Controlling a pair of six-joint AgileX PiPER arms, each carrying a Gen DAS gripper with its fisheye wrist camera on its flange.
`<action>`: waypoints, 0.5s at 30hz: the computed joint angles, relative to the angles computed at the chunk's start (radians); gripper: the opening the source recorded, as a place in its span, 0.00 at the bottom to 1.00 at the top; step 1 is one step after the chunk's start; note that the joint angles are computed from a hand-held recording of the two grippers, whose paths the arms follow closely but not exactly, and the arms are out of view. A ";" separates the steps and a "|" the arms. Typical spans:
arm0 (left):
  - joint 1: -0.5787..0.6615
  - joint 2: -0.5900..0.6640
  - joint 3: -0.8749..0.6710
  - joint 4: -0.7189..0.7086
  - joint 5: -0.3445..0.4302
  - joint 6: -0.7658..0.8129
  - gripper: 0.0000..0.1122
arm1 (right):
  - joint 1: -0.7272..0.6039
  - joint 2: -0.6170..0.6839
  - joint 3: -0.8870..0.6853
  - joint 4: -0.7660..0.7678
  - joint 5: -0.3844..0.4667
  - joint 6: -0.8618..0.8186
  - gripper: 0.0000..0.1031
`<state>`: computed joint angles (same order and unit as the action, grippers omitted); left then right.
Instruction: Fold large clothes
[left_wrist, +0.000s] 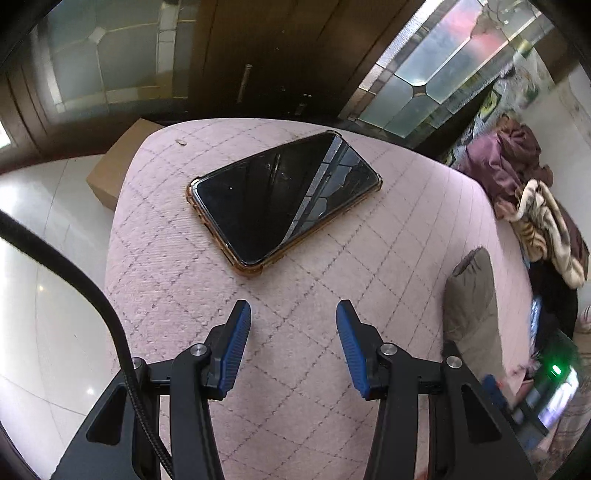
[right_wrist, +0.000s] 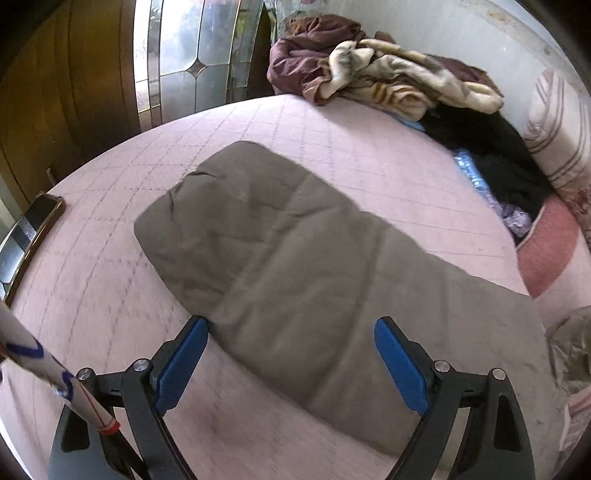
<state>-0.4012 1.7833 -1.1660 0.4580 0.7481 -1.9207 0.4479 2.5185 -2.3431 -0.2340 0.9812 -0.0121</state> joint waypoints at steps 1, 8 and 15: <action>-0.001 0.000 -0.003 0.004 0.001 -0.005 0.42 | -0.005 0.005 -0.014 0.041 0.009 -0.020 0.63; -0.022 0.039 -0.059 -0.008 -0.007 0.024 0.42 | -0.091 -0.129 0.015 0.162 0.041 0.020 0.09; -0.119 0.131 -0.231 -0.001 -0.061 0.150 0.43 | -0.395 -0.458 0.291 0.344 -0.035 -0.044 0.08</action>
